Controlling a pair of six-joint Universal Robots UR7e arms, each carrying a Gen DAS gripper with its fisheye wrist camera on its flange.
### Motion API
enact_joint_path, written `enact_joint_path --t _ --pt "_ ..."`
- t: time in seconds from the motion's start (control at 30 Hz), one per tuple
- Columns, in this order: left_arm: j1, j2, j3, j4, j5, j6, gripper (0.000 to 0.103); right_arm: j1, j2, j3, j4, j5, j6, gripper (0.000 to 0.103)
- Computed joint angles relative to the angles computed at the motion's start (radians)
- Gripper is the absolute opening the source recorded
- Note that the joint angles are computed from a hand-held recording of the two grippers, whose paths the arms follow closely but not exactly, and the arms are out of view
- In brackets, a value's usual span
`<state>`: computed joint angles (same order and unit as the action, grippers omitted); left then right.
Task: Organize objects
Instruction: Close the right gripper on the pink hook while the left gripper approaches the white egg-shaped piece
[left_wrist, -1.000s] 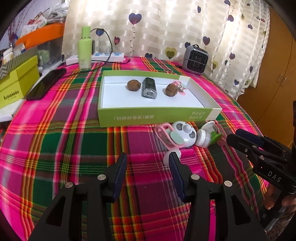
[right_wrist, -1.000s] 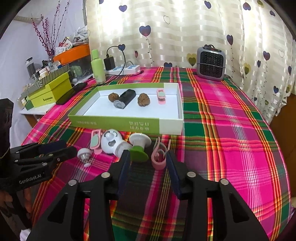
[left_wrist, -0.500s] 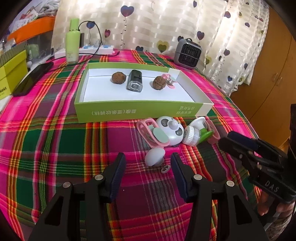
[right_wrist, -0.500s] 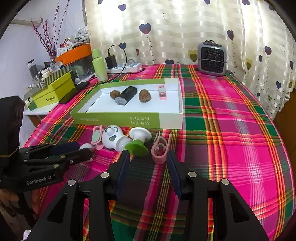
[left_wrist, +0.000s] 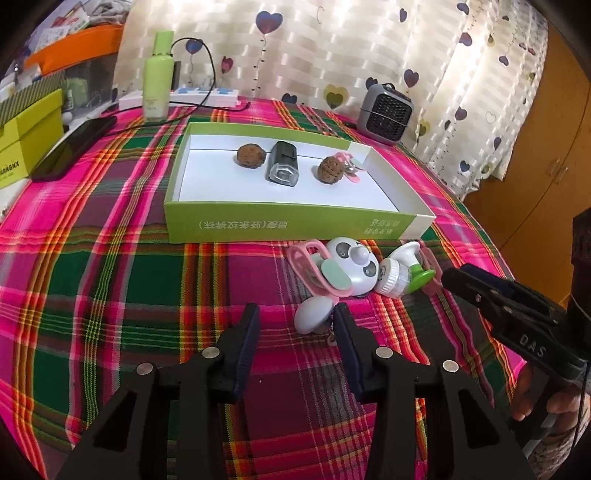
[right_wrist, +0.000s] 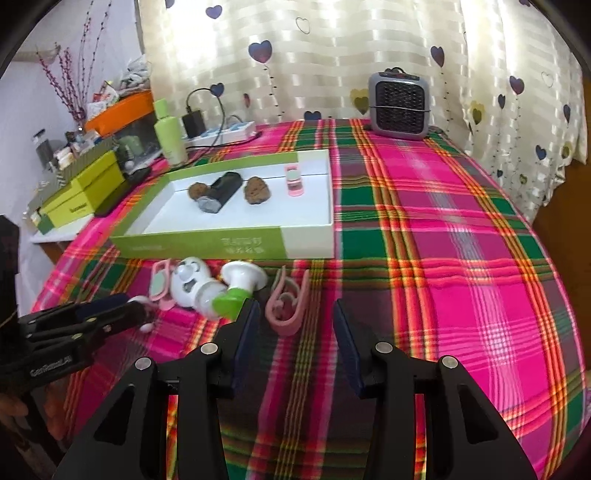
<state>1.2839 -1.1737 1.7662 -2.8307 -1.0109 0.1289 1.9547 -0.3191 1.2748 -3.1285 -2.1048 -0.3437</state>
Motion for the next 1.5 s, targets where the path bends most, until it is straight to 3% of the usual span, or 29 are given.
enact_joint_path --t 0.27,0.5,0.77,0.9,1.07,1.5 --pt "0.000 -0.001 0.000 0.002 -0.002 -0.002 0.040 0.001 0.026 -0.061 0.061 -0.023 -0.027 0.043" --pt "0.000 -0.001 0.000 0.002 -0.001 -0.002 0.040 -0.008 0.032 -0.095 0.135 -0.012 0.000 0.043" --pt "0.000 -0.001 -0.001 0.002 -0.001 -0.002 0.040 -0.008 0.036 -0.098 0.142 -0.029 -0.008 0.043" --pt "0.000 -0.001 -0.001 0.003 -0.002 -0.001 0.040 -0.010 0.033 -0.097 0.155 -0.023 -0.015 0.030" --pt "-0.001 0.000 0.000 0.003 -0.001 0.001 0.040 -0.011 0.033 -0.103 0.179 -0.014 -0.017 0.025" --pt "-0.005 0.004 0.002 -0.001 0.010 0.007 0.040 -0.009 0.025 -0.082 0.164 -0.022 -0.031 0.024"
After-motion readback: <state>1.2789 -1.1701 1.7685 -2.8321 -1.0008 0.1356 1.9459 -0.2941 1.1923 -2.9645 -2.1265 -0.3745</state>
